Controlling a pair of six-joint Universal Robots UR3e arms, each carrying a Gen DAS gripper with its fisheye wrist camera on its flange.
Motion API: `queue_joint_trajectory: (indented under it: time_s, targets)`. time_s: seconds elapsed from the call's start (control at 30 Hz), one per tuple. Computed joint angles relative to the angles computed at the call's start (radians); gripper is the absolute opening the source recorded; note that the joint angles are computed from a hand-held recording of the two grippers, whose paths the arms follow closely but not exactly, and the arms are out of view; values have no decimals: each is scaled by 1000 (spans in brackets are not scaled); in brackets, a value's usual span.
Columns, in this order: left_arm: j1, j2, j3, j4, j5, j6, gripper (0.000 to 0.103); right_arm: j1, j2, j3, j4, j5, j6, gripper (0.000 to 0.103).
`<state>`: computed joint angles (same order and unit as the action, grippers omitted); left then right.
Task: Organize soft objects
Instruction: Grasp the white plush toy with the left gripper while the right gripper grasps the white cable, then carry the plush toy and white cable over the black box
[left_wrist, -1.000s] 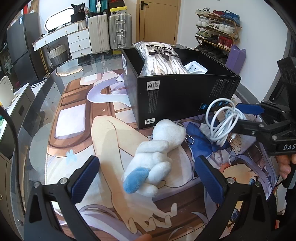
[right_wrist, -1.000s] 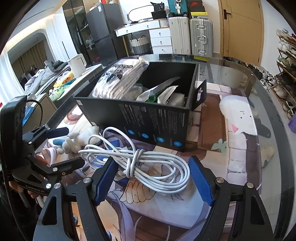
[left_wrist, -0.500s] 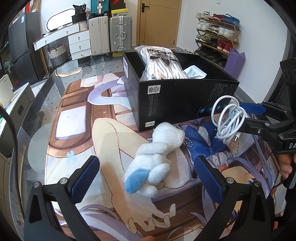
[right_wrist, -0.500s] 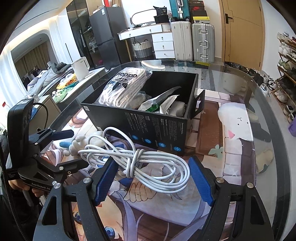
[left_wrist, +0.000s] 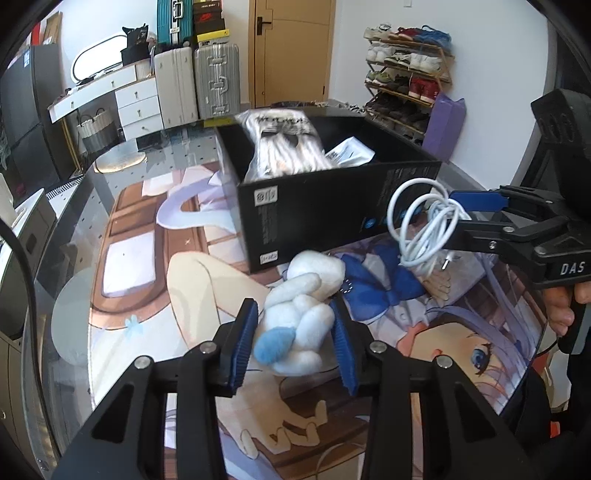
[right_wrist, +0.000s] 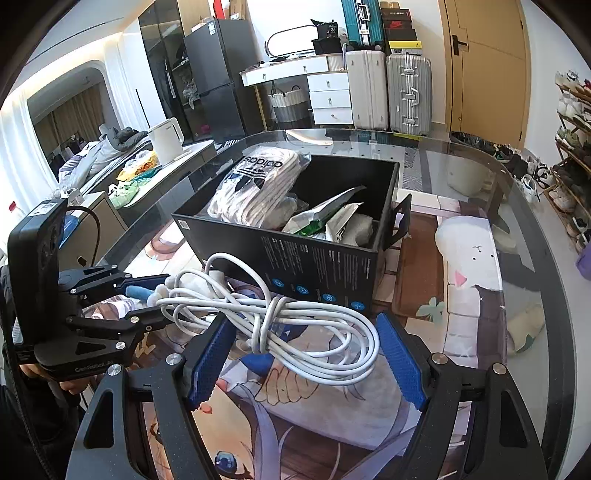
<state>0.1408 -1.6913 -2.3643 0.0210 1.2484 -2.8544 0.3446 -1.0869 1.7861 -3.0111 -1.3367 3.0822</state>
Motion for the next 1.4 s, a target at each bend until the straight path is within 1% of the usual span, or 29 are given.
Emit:
queue_joint_trajectory:
  time_s: [0.33,0.53,0.8,0.97,1.13,1.23,1.4]
  targets:
    - [47,65,-16,1,-66,-19,34,-1,-58,41,-32,4,-1,79]
    - [48,64,-12,-2,-72,-15,33,-7,-84,59,-40,8,-1,79]
    - [63,107,-38,6,-109,-8,23,-13,-93,65,-47,14,-1,79]
    - [84,141,-54,3,-135,-11,23,-19,-104,78,-58,20,2,79]
    - [118,201,-67,-27,-187,-5,23,-25,-128,99,-80,27,1,79]
    - [125,234,-65,-45,-200,-7,23,-31,-147,119,-96,27,3,79]
    - [136,256,-60,-37,-218,-27,23,-37,-177,141,-114,19,10,79]
